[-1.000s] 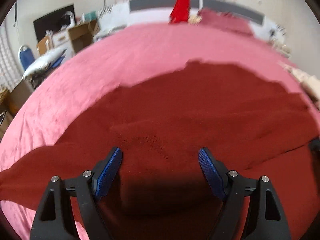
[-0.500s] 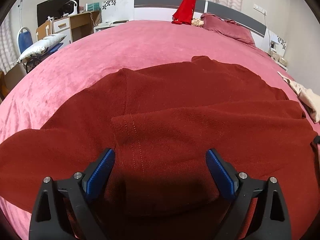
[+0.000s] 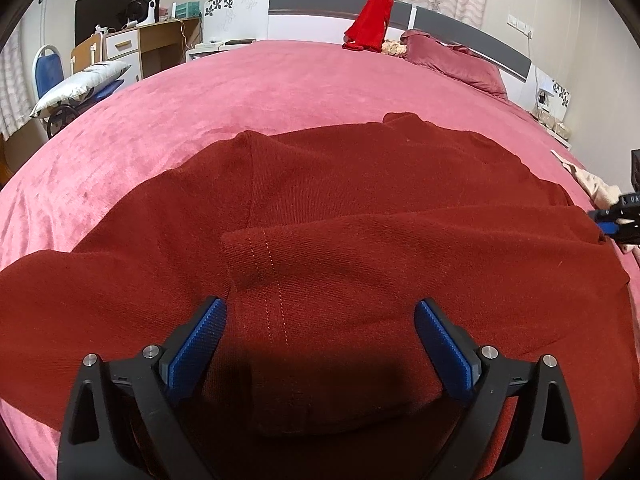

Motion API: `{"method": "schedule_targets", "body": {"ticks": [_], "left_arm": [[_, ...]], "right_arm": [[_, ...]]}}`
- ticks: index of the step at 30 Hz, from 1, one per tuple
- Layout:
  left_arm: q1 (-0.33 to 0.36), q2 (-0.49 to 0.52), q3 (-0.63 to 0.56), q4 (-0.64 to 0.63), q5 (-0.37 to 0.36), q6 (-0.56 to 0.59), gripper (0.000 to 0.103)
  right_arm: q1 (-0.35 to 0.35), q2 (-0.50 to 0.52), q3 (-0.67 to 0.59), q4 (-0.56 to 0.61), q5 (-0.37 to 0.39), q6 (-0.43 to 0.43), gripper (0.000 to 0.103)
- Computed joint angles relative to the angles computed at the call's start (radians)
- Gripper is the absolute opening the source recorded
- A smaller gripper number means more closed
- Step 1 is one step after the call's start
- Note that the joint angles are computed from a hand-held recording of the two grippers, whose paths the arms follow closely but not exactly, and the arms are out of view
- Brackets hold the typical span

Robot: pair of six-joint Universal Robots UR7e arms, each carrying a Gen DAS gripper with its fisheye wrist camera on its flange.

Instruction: Fold clothes

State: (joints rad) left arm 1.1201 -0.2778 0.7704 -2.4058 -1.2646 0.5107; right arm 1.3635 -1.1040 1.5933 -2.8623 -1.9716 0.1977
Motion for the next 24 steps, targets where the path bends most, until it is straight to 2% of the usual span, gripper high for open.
{"method": "schedule_targets", "body": {"ticks": [1, 2, 4, 6, 7, 9, 10, 11, 12, 13, 17, 21, 23, 24], "left_arm": [[0.0, 0.002, -0.002, 0.001, -0.001, 0.0, 0.097], [0.0, 0.004, -0.005, 0.002, 0.0, 0.0, 0.098], [0.0, 0.005, -0.005, 0.001, 0.0, 0.002, 0.098], [0.001, 0.007, -0.009, 0.004, -0.002, 0.0, 0.098], [0.002, 0.008, -0.012, 0.007, -0.004, -0.001, 0.099], [0.003, 0.01, -0.016, 0.012, -0.007, -0.002, 0.099], [0.003, 0.01, -0.017, 0.012, -0.007, -0.001, 0.099], [0.003, 0.011, -0.019, 0.013, -0.008, -0.001, 0.099], [0.003, 0.012, -0.02, 0.014, -0.008, -0.001, 0.1], [0.003, 0.013, -0.021, 0.013, -0.008, -0.001, 0.1], [0.002, 0.016, -0.023, 0.012, -0.005, 0.001, 0.1], [0.003, 0.015, -0.022, 0.01, -0.004, 0.004, 0.1], [0.004, 0.014, -0.021, 0.01, -0.005, 0.006, 0.1], [0.004, 0.014, -0.021, 0.01, -0.005, 0.006, 0.1]], "right_arm": [[-0.001, 0.002, -0.003, -0.006, 0.009, -0.009, 0.01], [0.003, 0.009, -0.019, 0.002, -0.006, -0.008, 0.007], [0.024, 0.029, -0.052, -0.032, -0.068, -0.042, 0.001], [0.062, 0.064, -0.088, -0.122, -0.177, -0.142, 0.001], [0.075, 0.082, -0.109, -0.155, -0.208, -0.2, 0.001], [0.074, 0.082, -0.122, -0.131, -0.161, -0.213, 0.003], [0.06, 0.064, -0.11, -0.096, -0.095, -0.177, 0.005], [0.044, 0.049, -0.096, -0.079, -0.04, -0.135, 0.009], [0.032, 0.04, -0.085, -0.072, -0.013, -0.091, 0.022], [0.023, 0.023, -0.062, -0.07, 0.002, -0.054, 0.026], [0.006, -0.001, -0.044, 0.03, 0.005, -0.041, 0.026], [0.004, 0.026, -0.094, 0.183, -0.02, -0.058, 0.026], [0.019, 0.046, -0.112, 0.177, -0.047, -0.093, 0.019], [0.03, 0.061, -0.134, 0.196, -0.077, -0.112, 0.006]]}}
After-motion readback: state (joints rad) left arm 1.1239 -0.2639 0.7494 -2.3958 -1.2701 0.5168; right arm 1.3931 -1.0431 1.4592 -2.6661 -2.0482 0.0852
